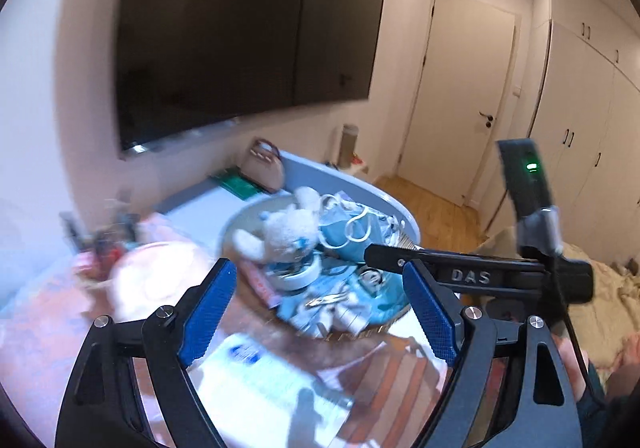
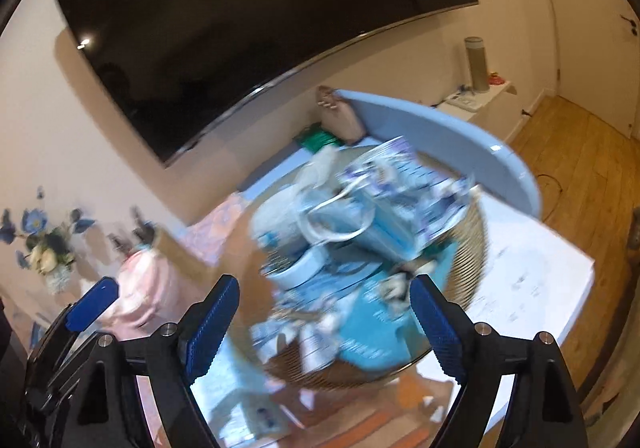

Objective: Organize soft objects

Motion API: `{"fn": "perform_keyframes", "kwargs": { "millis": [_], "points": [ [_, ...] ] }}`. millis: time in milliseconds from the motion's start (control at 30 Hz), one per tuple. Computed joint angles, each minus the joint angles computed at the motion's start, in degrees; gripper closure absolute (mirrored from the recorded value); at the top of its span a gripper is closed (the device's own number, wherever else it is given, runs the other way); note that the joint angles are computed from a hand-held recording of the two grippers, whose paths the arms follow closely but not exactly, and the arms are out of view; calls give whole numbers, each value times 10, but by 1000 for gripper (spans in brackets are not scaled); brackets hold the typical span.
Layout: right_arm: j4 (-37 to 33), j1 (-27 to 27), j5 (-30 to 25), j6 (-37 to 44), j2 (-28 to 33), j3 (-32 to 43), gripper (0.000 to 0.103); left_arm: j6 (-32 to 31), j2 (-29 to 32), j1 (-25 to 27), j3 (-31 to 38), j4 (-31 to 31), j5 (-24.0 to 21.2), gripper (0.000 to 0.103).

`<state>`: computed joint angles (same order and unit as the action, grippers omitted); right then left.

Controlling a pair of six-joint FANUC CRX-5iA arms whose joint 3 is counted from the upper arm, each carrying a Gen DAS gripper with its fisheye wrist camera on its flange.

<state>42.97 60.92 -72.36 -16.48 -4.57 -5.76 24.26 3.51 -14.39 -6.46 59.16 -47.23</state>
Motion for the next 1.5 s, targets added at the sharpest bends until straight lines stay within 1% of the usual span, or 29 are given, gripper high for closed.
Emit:
{"fn": "perform_keyframes", "kwargs": {
  "millis": [100, 167, 267, 367, 433, 500, 533, 600, 667, 700, 767, 800, 867, 933, 1000, 1033, 1133, 1167, 1233, 1267, 1333, 1367, 1500],
  "points": [
    [-9, 10, 7, 30, 32, 32, 13, 4, -51, 34, -49, -5, 31, 18],
    [-25, 11, 18, 65, 57, 61, 13, 19, -85, 60, -73, -41, 57, 18],
    [-31, 17, 35, 85, 88, 91, 13, 22, -137, 95, -113, -76, 98, 18],
    [-44, 21, 58, 113, 122, 126, 13, 50, -164, 135, -131, -97, 106, 17],
    [-56, 25, 65, 141, 153, 162, 13, 105, -179, 156, -131, -161, 130, 16],
    [-66, 28, 67, 175, 185, 202, 13, 133, -193, 170, -139, -207, 160, 16],
    [-70, 30, 65, 192, 201, 222, 13, 141, -199, 181, -142, -219, 161, 16],
    [-73, 35, 64, 225, 235, 266, 13, 147, -207, 205, -146, -222, 152, 14],
    [-68, 38, 61, 253, 264, 304, 13, 146, -211, 224, -153, -218, 148, 8],
    [-61, 39, 60, 268, 282, 325, 13, 148, -214, 232, -157, -220, 151, 7],
    [-42, 41, 61, 301, 318, 366, 13, 163, -215, 245, -162, -234, 166, 4],
    [-37, 43, 62, 311, 329, 378, 13, 172, -213, 252, -162, -242, 172, 4],
    [-33, 42, 52, 342, 368, 430, 12, 188, -207, 260, -162, -250, 184, 3],
    [-36, 41, 55, 368, 402, 474, 10, 206, -196, 271, -156, -258, 185, 1],
    [-41, 39, 55, 389, 428, 507, 7, 234, -182, 281, -146, -279, 184, 1],
    [-47, 38, 49, 403, 446, 532, 7, 257, -172, 284, -139, -301, 186, 1],
    [-64, 38, 20, 441, 497, 602, 7, 393, -155, 279, -113, -439, 200, 1],
    [-66, 38, 14, 449, 511, 618, 7, 409, -149, 278, -111, -454, 199, 1],
    [-70, 37, -9, 463, 541, 659, 7, 410, -129, 284, -111, -441, 179, 1],
    [-77, 36, -19, 469, 554, 679, 7, 422, -119, 284, -106, -448, 170, 1],
    [-85, 33, -28, 472, 565, 693, 7, 468, -100, 281, -88, -490, 160, 1],
    [-86, 31, -29, 471, 567, 694, 7, 479, -92, 281, -83, -498, 155, 1],
    [-80, 28, -38, 464, 572, 691, 7, 480, -67, 286, -72, -487, 141, 1]
  ]
}}
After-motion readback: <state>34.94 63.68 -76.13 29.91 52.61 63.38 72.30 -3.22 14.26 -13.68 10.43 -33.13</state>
